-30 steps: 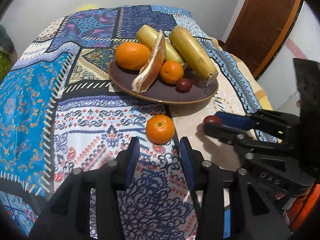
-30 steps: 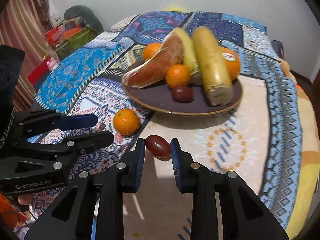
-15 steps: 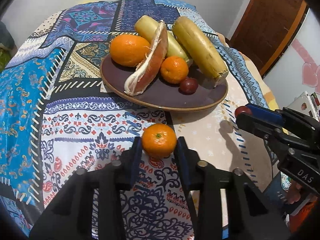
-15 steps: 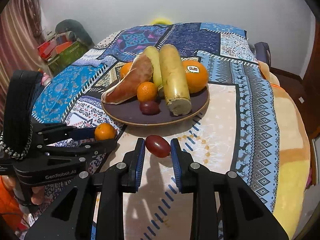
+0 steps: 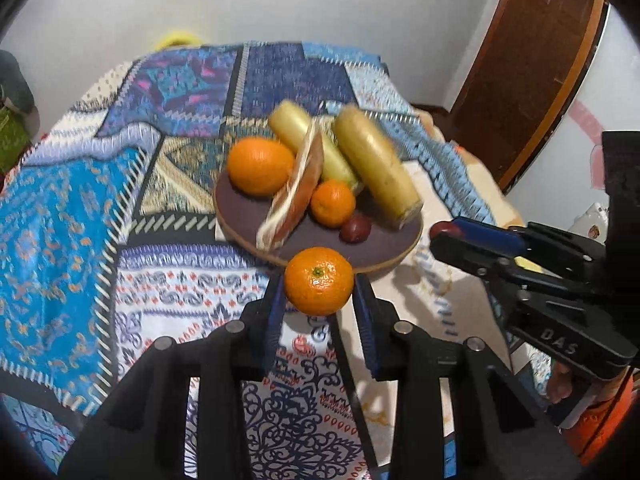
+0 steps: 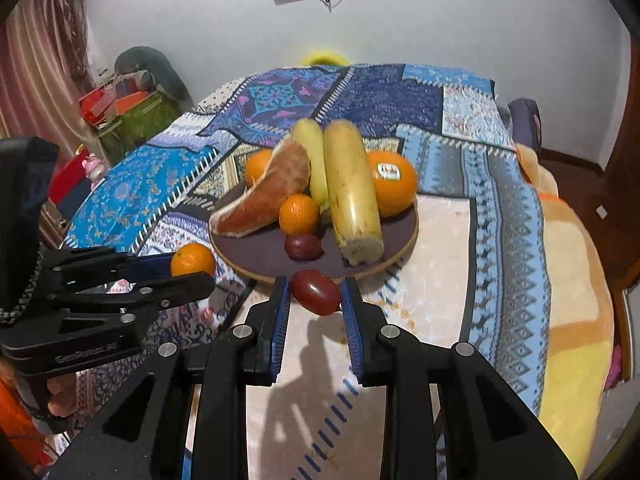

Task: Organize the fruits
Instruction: 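Place the small orange and red date onto the plate and open both tools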

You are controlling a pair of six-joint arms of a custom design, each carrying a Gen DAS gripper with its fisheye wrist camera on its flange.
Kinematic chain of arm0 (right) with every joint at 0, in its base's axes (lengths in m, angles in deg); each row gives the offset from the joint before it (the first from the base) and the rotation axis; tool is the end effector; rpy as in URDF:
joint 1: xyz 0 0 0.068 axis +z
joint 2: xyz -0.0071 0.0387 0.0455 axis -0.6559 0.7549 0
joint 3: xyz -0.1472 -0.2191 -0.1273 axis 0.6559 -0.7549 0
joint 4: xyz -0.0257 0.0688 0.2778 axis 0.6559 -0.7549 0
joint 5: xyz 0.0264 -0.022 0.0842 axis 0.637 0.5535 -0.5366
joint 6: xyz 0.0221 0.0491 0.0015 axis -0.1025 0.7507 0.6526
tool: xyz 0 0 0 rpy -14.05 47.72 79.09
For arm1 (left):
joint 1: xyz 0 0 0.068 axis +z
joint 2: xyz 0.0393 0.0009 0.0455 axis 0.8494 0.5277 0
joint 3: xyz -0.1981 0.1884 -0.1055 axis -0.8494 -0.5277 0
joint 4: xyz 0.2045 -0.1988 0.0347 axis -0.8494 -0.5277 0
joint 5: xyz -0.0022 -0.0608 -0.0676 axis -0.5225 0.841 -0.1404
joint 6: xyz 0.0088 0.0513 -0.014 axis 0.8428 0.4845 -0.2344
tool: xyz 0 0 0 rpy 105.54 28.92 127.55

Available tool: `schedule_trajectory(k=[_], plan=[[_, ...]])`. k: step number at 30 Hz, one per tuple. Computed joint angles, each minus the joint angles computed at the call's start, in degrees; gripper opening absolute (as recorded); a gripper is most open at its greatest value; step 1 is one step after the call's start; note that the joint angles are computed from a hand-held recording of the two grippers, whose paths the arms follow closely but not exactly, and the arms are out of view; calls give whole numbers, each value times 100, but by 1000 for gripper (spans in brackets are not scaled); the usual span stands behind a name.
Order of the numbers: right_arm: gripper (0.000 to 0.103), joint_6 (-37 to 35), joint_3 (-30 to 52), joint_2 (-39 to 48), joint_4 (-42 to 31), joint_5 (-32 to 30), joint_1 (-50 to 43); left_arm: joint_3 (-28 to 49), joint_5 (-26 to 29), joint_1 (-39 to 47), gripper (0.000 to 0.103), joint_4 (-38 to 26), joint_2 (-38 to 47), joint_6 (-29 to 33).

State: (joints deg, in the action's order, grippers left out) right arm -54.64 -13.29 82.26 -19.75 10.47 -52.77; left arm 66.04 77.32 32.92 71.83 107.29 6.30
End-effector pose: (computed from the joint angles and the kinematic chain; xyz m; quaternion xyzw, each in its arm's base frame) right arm 0.1892 -0.0220 0.2075 -0.1532 0.9202 0.1505 0.3272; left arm 0.2686 -0.1274 0.1555 0.0852 0.9398 -0.1223 0.3076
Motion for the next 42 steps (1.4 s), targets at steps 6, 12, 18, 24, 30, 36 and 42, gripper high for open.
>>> schedule_trajectory(k=[6, 12, 18, 24, 30, 36, 42], plan=[[24, 221, 119, 93, 255, 61, 233, 102, -125, -43, 34, 55, -28, 33], [24, 336, 73, 319, 546, 242, 442, 267, -75, 21, 34, 196, 354, 8], [24, 380, 20, 509, 719, 290, 501, 363, -78, -2, 34, 266, 620, 5], [25, 419, 14, 572, 837, 349, 519, 367, -129, -37, 35, 327, 654, 60], [36, 364, 43, 492, 717, 246, 318, 184, -185, -17, 35, 239, 340, -15], [36, 221, 223, -134, 88, -22, -41, -145, -739, -243, 35, -149, -867, -142], [36, -35, 784, -1104, -1006, -688, -746, -171, -1577, -814, 35, -1106, -2670, -306]])
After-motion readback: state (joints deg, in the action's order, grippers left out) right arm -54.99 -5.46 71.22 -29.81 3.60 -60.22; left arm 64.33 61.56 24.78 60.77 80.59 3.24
